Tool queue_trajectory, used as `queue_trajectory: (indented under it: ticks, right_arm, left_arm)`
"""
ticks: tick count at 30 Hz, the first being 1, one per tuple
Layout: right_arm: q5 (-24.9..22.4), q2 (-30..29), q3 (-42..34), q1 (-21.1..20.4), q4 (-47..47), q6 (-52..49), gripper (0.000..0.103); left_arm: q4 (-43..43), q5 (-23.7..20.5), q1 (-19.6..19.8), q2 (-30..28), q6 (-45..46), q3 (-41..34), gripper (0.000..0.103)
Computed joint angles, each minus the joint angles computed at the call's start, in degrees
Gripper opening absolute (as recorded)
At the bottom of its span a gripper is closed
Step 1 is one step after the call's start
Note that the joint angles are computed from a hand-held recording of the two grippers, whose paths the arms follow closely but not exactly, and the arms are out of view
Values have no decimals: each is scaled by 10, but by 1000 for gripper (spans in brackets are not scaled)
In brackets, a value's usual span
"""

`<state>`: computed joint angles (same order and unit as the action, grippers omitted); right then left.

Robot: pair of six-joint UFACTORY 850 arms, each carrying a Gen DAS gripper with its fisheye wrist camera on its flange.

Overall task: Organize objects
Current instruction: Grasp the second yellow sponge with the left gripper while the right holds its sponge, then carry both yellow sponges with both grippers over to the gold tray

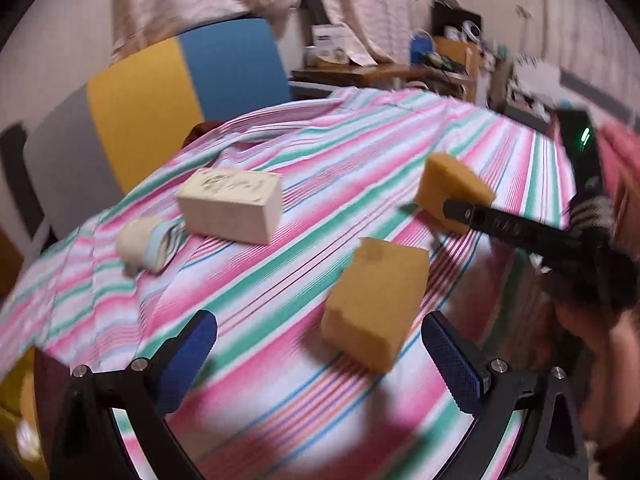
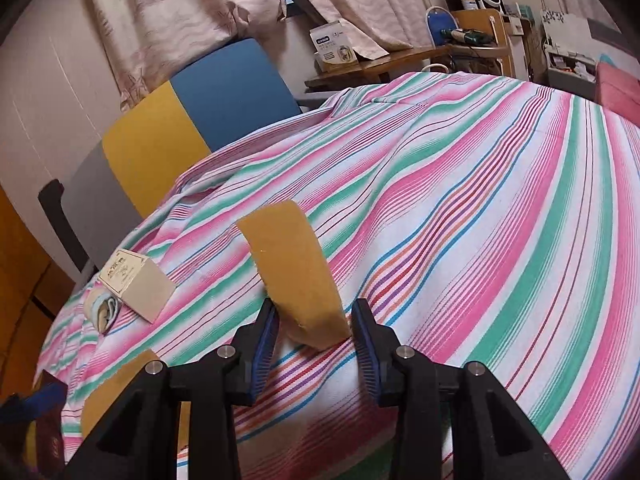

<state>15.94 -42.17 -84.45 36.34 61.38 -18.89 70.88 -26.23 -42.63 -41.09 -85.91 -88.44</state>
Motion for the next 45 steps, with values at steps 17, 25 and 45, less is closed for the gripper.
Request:
queue_trajectory:
  ticks: [17, 25, 45]
  right_arm:
    - [20, -2, -1, 6, 5, -18, 36]
    - [48, 4, 6, 16, -27, -12, 35]
    - [86, -24, -49, 70, 50, -300, 35]
  left_arm:
    - [201, -17, -20, -19, -109, 17, 55]
    - [264, -73, -26, 26, -254, 98, 55]
    - [282, -150, -55, 106, -475, 233, 55]
